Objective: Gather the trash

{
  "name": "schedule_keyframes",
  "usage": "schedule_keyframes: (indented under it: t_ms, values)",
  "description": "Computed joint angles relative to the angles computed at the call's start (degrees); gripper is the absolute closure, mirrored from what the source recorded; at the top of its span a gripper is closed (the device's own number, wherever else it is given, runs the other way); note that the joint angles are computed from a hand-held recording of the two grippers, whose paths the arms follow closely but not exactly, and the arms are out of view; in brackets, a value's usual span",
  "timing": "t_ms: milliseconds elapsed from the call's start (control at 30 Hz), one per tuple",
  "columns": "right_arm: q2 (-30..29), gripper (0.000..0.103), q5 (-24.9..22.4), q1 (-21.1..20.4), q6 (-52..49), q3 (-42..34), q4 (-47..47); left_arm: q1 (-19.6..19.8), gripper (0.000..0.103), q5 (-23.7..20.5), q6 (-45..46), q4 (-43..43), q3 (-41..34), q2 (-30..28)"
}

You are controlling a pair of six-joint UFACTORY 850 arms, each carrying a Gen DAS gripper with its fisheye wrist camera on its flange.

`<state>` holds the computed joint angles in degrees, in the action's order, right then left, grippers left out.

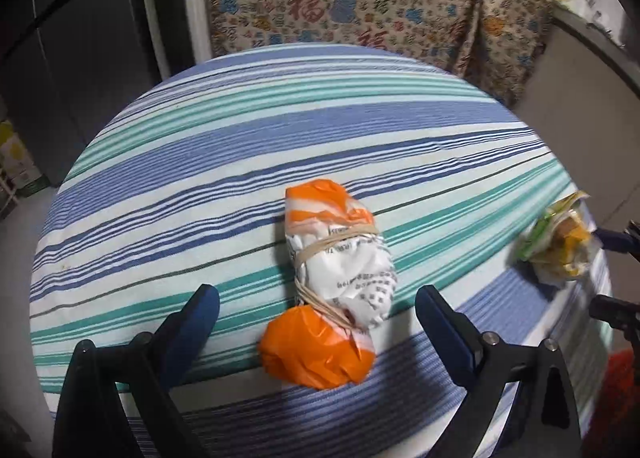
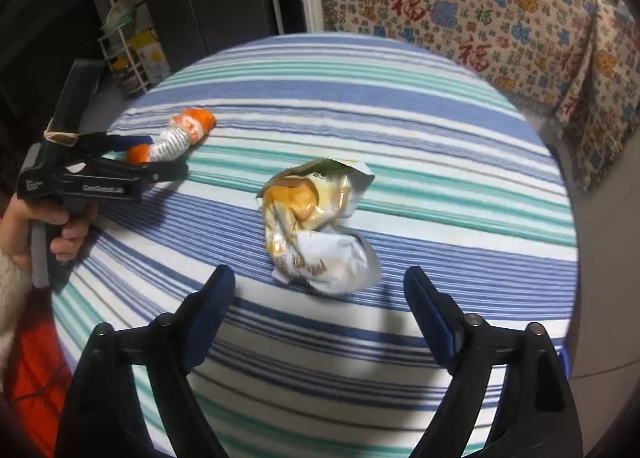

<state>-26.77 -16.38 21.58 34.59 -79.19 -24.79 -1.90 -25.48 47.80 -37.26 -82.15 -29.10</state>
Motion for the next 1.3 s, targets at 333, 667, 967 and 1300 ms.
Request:
schedule_keyframes:
  t_ms: [333,667,967,1300]
  values:
    - [-5.0,0.008,-8.0,-0.8,-19.9,-10.3,15.0,-0.5,0.012,-3.9,5.5,-4.8,-2.8,-1.3]
    - [-4.3,0.077,-8.4,-2.2,-23.1,-10.1,23.0,0.4,0.056,-5.4,8.9,-11.1,-0.7,0.7]
    - [11.8,0.077,-0.7,-5.7,-6.0,8.1,13.3,-5.6,0.056,-8.3,15.2,-20.0,5.3,7.4]
    - [30.4,0.076,-4.0,-16.5,10.6,27.1,-2.5,-21.6,0.056,-10.3,11.0,-22.8,4.4,9.0]
